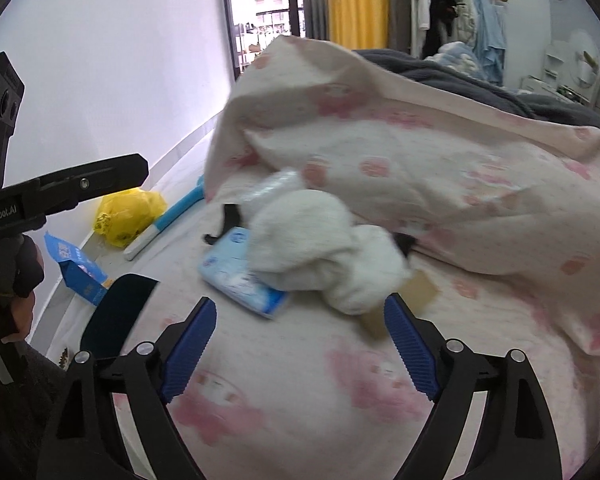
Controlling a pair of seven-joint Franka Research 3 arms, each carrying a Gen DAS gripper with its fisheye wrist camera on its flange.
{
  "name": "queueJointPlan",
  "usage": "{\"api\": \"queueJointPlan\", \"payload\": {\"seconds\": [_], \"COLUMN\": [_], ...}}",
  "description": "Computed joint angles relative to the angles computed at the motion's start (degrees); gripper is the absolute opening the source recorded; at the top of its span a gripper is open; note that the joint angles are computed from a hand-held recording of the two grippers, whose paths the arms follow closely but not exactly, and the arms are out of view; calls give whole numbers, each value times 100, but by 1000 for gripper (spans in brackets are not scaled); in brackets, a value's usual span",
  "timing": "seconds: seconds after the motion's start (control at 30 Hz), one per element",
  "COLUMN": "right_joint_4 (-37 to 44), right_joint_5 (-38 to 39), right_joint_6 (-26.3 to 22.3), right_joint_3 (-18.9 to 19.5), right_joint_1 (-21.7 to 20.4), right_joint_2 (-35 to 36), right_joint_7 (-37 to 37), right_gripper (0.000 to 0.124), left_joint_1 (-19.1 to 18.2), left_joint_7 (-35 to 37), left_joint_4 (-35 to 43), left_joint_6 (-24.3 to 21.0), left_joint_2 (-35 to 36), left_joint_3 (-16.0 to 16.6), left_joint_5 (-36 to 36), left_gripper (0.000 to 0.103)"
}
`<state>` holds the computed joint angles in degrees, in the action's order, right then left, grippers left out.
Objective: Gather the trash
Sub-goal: 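Move both grippers back over the remaining trash on the bed, then grasp the white crumpled tissue with left gripper while right gripper grasps another tape core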
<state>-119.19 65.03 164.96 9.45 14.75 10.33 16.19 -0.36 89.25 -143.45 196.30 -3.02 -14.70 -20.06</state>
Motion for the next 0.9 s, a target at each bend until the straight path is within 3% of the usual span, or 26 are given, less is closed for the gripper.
{"api": "queueJointPlan", "payload": {"seconds": [0.17, 0.33, 0.53, 0.63, 0.73, 0.9], "right_joint_4": [108, 180, 365, 430, 499, 584], "right_joint_5": [57, 233, 203, 68, -191, -502], "right_joint_6": [-127, -97, -339, -423, -534, -561], "right_joint_3": [-86, -67, -114, -125, -142, -94], "right_joint_1": [-207, -352, -504, -543, -563, -605], "right_joint_2": [114, 212, 382, 451, 548, 668], "right_joint_7": [-221, -715, -905, -878, -751, -647], "right_gripper": [90, 90, 90, 90, 90, 90], "left_joint_1": [-269, -599, -504, -522, -1137, -1636], "left_joint_7": [-1200, -1446, -2254, -2555, -2567, -2463], "left_joint_4": [296, 641, 1048, 1272, 1354, 1350], "left_joint_6": [37, -15, -166, -391, -423, -376], "left_joint_2": [394, 764, 1203, 1418, 1503, 1522], "left_joint_3": [392, 637, 596, 614, 1201, 1690], "left_joint_5": [1426, 1721, 2488, 2773, 2686, 2561], "left_gripper": [77, 77, 75, 68, 63, 49]}}
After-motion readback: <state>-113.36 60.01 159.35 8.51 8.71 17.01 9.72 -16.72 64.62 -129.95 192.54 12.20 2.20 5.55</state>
